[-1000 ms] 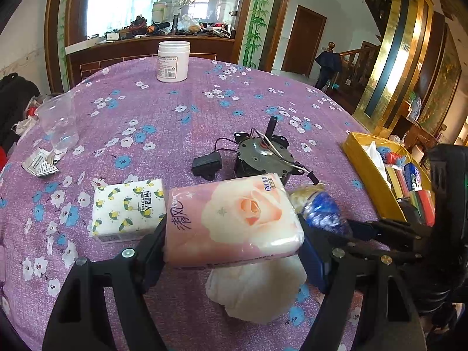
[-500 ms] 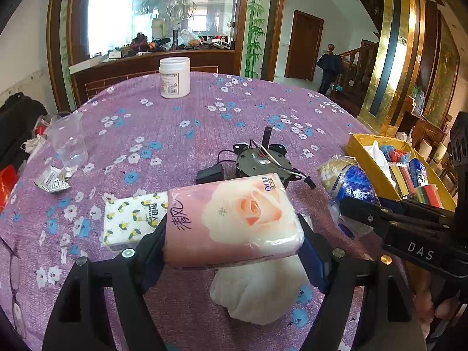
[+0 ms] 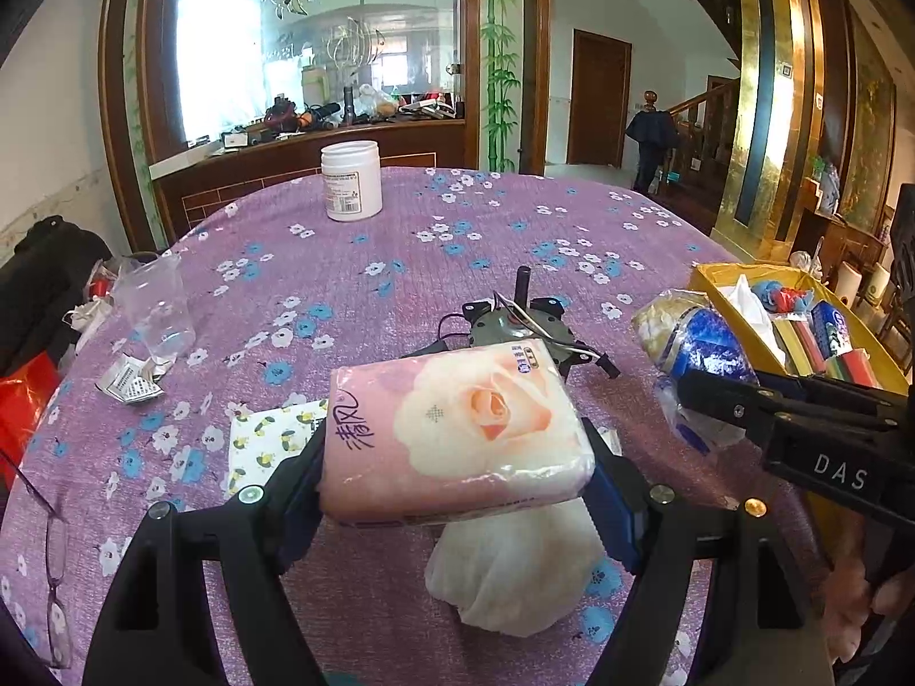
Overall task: Organize soft objects
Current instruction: 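Lift both held items from the table toward the yellow tray, then carry the pink tissue pack and blue Vinda bag over the tray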
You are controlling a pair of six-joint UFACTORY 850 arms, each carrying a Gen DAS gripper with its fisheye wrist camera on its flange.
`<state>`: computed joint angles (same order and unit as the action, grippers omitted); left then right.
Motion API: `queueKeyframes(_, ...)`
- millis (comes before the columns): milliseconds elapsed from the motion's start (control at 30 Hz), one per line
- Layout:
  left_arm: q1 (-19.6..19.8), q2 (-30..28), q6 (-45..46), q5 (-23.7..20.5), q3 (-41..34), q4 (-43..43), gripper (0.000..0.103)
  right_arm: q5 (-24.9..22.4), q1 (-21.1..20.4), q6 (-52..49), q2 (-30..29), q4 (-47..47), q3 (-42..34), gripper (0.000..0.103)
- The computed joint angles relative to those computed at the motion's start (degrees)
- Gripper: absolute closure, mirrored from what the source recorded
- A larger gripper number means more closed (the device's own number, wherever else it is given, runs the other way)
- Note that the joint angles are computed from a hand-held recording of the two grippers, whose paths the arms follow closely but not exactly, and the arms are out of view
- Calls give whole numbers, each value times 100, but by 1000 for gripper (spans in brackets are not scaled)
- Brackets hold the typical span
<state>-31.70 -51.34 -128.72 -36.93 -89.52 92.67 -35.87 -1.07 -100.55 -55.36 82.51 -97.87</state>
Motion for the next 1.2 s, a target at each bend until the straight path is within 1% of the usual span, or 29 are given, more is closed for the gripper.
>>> queueKeyframes(233,-45,-40,131,-160,-60,-73,26,-42,-33,-192,50,249,75,62)
queueKeyframes(533,-123,-34,143,-461,-54,-15,26,57,-51,-233,100,439,124,62)
queueKeyframes(800,-215,-34,190,-764,-43,97,26,-70,-192,-343,347,641,464,62)
queueKeyframes(1033,-250,-58,224,-893,-68,128,26,-130,-308,-421,494,629,719,62)
queueKeyframes(1133,-252,-44,171,-889,-46,179,26,-175,-400,-431,563,691,806,62)
queueKeyframes(1200,-244,6,-1,-811,30,359,26,-195,-479,-453,616,772,856,62)
